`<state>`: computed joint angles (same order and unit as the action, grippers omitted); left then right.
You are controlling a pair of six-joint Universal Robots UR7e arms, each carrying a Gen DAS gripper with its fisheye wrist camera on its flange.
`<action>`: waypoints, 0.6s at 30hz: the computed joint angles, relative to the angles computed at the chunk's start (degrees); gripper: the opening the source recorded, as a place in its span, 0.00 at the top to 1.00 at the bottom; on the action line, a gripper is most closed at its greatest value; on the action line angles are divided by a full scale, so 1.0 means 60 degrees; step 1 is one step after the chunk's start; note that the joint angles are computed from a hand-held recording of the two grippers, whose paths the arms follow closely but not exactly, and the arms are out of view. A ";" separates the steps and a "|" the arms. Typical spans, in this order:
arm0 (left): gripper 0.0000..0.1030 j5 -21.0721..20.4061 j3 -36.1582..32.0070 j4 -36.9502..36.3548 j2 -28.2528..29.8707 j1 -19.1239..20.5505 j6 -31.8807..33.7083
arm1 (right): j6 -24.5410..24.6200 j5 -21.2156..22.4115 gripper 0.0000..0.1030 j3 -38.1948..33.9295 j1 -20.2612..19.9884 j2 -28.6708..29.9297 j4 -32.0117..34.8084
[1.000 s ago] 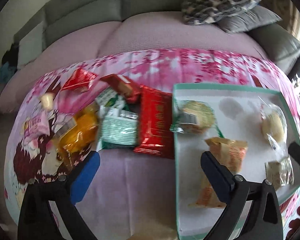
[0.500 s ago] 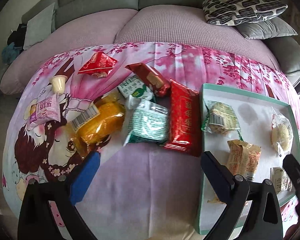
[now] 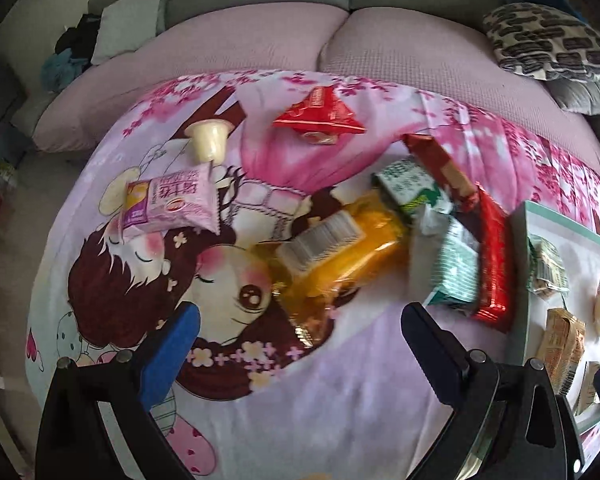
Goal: Organize snacks
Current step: 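Grasp the yellow bread pack with right tool while left tool grasps pink Swiss roll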
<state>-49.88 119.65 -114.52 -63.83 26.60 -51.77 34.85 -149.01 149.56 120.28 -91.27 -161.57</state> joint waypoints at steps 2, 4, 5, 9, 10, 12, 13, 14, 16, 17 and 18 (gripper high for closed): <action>0.02 -0.0035 0.0008 -0.0058 -0.0137 0.0187 0.0172 | -0.0331 0.0059 0.00 -0.0024 0.0070 0.0344 -0.0485; 0.02 0.0199 -0.0026 0.0223 -0.0255 0.0303 0.0088 | -0.0643 0.0101 0.00 -0.0064 0.0129 0.0647 -0.0962; 0.02 0.0305 -0.0046 0.0355 -0.0286 0.0341 0.0056 | -0.0757 0.0133 0.00 -0.0079 0.0131 0.0771 -0.1202; 0.02 0.0286 -0.0015 0.0227 -0.0520 0.0641 0.0182 | -0.1103 0.0367 0.04 -0.0136 0.0004 0.1094 -0.1910; 0.02 0.0242 0.0005 0.0106 -0.0580 0.0734 0.0255 | -0.1119 0.0381 0.06 -0.0163 -0.0020 0.1187 -0.2007; 0.02 0.0208 0.0012 -0.0022 -0.0660 0.0887 0.0359 | -0.1234 0.0463 0.07 -0.0212 -0.0086 0.1359 -0.2223; 0.02 0.0186 0.0007 -0.0071 -0.0674 0.0945 0.0410 | -0.1274 0.0518 0.09 -0.0245 -0.0112 0.1425 -0.2277; 0.03 0.0130 0.0008 -0.0148 -0.0696 0.1026 0.0468 | -0.1325 0.0571 0.10 -0.0278 -0.0145 0.1500 -0.2346; 0.02 -0.0006 0.0008 -0.0314 -0.0739 0.1208 0.0522 | -0.1334 0.0690 0.11 -0.0368 -0.0223 0.1618 -0.2341; 0.02 -0.0060 0.0022 -0.0359 -0.0761 0.1254 0.0518 | -0.1313 0.0778 0.12 -0.0411 -0.0276 0.1637 -0.2316; 0.02 -0.0121 0.0031 -0.0422 -0.0789 0.1327 0.0541 | -0.1276 0.0881 0.13 -0.0452 -0.0340 0.1650 -0.2293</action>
<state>-50.61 119.84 -117.05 -68.56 34.56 -48.53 27.19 -143.73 146.84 118.25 -81.37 -175.32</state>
